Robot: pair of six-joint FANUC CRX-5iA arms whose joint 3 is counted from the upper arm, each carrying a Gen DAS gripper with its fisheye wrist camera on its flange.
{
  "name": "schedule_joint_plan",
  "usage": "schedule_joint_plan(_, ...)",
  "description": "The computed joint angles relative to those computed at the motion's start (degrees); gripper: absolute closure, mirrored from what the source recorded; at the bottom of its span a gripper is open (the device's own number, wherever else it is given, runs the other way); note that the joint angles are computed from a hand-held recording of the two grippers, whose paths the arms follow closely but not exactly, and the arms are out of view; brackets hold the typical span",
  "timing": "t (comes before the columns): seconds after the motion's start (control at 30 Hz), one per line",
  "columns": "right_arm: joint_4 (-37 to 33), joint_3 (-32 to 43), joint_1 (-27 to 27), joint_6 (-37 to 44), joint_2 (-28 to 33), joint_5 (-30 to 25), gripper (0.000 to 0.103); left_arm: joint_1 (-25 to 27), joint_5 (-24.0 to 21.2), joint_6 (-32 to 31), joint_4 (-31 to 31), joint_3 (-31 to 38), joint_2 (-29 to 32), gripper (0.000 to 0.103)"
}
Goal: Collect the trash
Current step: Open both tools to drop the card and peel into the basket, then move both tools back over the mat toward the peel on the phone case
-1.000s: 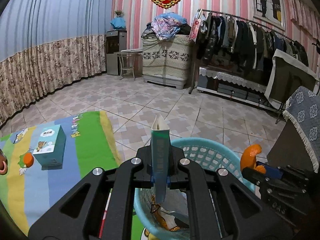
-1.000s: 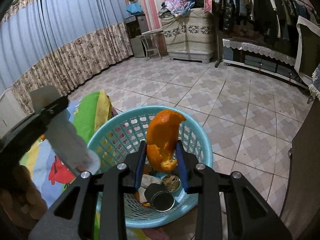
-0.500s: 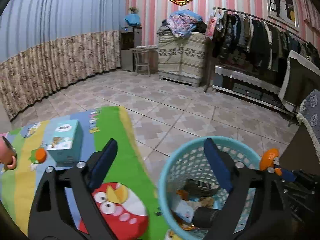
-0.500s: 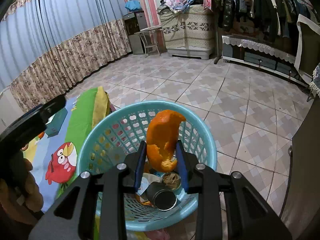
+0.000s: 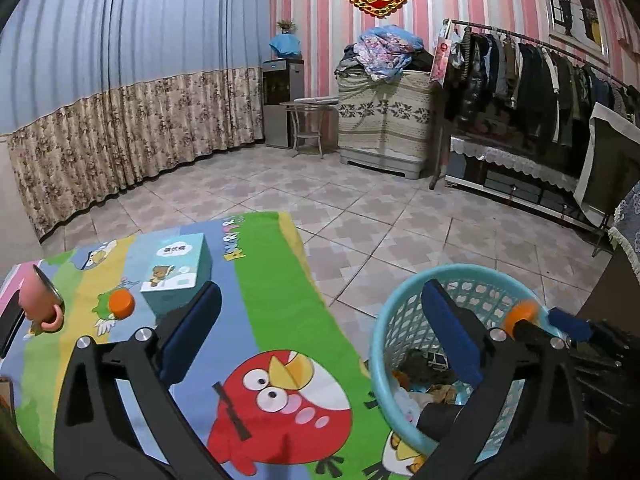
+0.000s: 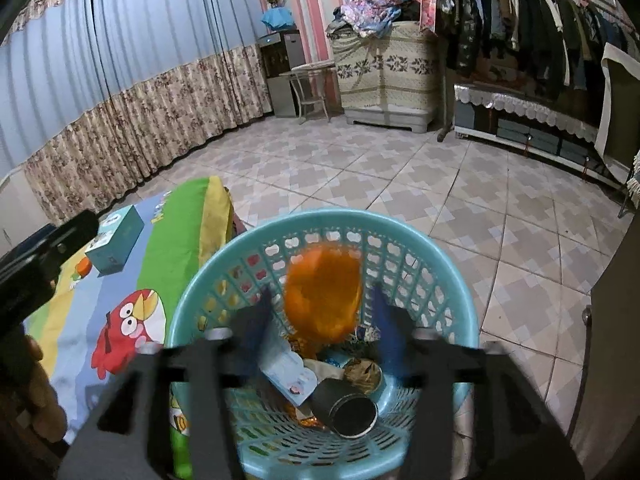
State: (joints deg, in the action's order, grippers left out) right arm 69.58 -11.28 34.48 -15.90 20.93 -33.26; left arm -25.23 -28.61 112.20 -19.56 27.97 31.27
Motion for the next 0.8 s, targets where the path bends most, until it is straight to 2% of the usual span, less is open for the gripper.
schedule_joint_plan(0.07,-1.2,0.6,0.2,1.2,0.2,-0.6,0.028,0.3,0.1,0.5,-0.1,-0.5,-0.6,0.006)
schedule_joint_plan(0.2,-0.7,0.6,0.6,-0.8,0.1,-3.2,0.012,0.6,0.4,1.8,-1.3,-1.9,-2.0,0.006)
schedule_joint_plan(0.23,-0.9,0.6,0.6,-0.9,0.0,-3.4,0.011,0.5,0.3,2.5,-2.3,-2.1,-2.3,0.006)
schedule_joint_plan(0.3,-1.3,0.8,0.7,-0.8,-0.1,-3.9,0.011,0.4,0.1,4.3,-4.1,-3.0,-3.3,0.006)
schedule_joint_plan(0.67,2.8,0.7,1.7,-4.5,-0.2,-3.4,0.01,2.9,0.0,6.6,-5.6,-9.2,-8.6,0.006)
schedule_joint_plan(0.8,3.3,2.6,3.0,-2.4,1.0,-4.3,0.01,4.4,0.4,7.6,-6.3,-12.0,-11.1,0.006)
